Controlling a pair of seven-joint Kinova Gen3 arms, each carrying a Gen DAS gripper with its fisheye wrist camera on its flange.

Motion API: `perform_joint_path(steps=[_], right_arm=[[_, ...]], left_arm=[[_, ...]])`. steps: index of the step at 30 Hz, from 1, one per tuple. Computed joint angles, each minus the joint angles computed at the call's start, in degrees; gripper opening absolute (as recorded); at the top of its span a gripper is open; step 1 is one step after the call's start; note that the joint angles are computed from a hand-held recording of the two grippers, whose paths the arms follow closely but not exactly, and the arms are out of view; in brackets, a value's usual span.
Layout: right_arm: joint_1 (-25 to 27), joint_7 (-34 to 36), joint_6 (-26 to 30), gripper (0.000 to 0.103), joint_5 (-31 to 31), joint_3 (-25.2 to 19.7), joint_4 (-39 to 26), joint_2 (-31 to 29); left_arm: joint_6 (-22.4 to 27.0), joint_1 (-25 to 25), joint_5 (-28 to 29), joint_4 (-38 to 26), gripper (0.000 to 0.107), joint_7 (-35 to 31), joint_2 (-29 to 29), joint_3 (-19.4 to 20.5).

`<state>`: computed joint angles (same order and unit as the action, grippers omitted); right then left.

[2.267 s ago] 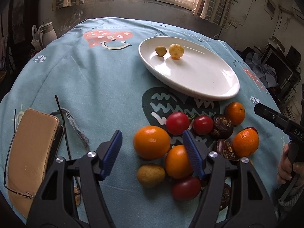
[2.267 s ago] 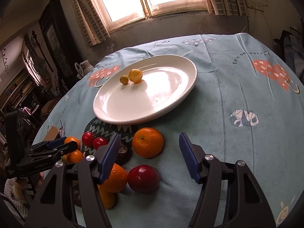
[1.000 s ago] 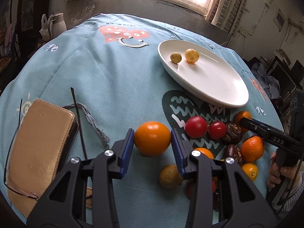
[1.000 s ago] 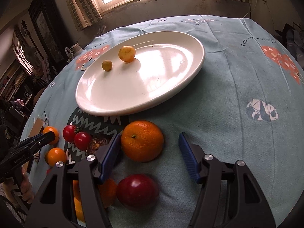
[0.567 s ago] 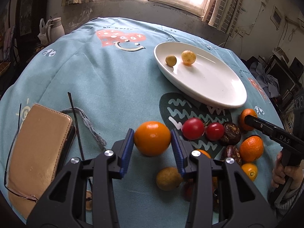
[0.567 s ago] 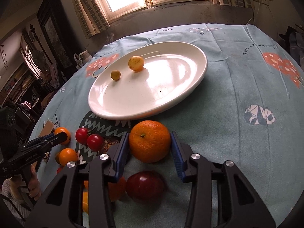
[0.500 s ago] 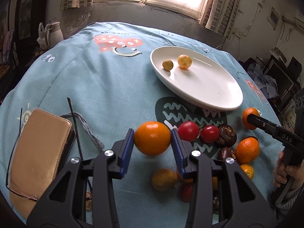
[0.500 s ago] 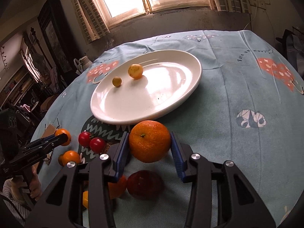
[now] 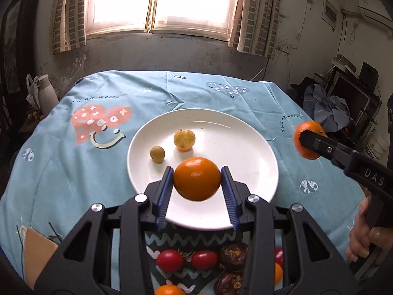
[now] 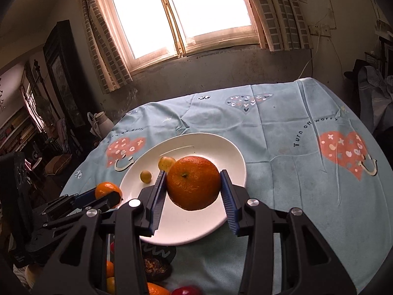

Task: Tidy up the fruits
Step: 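Place the orange on the plate with the left gripper while the right gripper places a mandarin, then grasp a red cherry tomato with the left gripper while the right gripper grasps a mandarin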

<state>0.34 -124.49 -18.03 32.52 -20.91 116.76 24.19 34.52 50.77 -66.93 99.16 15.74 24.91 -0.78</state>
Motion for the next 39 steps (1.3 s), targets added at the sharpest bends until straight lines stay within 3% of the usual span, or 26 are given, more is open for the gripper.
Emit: perform_joint_path(steps=[4, 7, 10, 13, 15, 19, 23, 25, 29, 33, 36, 39], right_arm=[[-2.5, 0.9, 3.5, 0.044, -1.5, 0.0, -4.9, 6.6], [-6.2, 4.7, 4.8, 0.045, -5.7, 3.2, -6.3, 7.9], [-5.1, 6.1, 7.1, 0.047, -6.6, 1.5, -7.6, 8.9], [-6.3, 9.3, 3.5, 0.063, -10.6, 3.4, -5.4, 7.7], [-5.4, 10.4, 1.6, 0.063, -11.3, 2.6, -3.9, 6.5], [-0.4, 7.7, -3.9, 0.063, -7.6, -1.5, 0.7, 2.5], [-2.6, 8.4, -11.9, 0.064, -8.2, 2.8, 8.9, -3.0], [-2.6, 8.8, -16.3, 0.064, -7.9, 4.2, 13.2, -4.1], [-3.7, 8.9, -21.6, 0.064, -6.1, 8.1, 19.5, -3.6], [-2.4, 5.1, -19.7, 0.064, -2.8, 8.1, 19.9, -2.1], [-4.9, 6.8, -20.3, 0.064, -5.6, 10.2, 20.3, -2.2], [-5.2, 6.7, -18.9, 0.064, -6.3, 10.2, 19.7, -2.2]], left_arm=[[-3.1, -2.4, 3.6, -0.9, 0.04, -3.5, 3.2, -0.1], [-3.7, -1.9, 5.6, -1.2, 0.04, -5.3, 4.1, -1.8], [-5.7, -1.4, 7.1, -0.7, 0.045, -5.6, 4.4, -3.8], [-6.3, 0.5, 6.9, -0.1, 0.054, -4.3, 4.3, -6.1], [-6.7, 1.5, 5.9, 0.5, 0.055, -3.0, 3.9, -7.0], [-3.0, -0.2, -1.6, 3.1, 0.065, 5.2, 1.8, -2.5], [-3.2, 7.9, -5.1, 8.6, 0.073, 14.5, -1.7, -10.5], [-1.4, 11.2, -6.5, 11.5, 0.076, 19.2, -2.7, -12.1], [3.3, 9.9, -5.5, 15.3, 0.076, 22.3, -4.2, -5.7], [5.3, 9.5, -5.8, 17.1, 0.078, 23.8, -4.4, -2.1], [4.8, 8.1, -8.5, 17.8, 0.078, 25.7, -4.5, -0.4], [4.1, 5.4, -8.6, 16.9, 0.078, 23.5, -3.6, 2.0]])
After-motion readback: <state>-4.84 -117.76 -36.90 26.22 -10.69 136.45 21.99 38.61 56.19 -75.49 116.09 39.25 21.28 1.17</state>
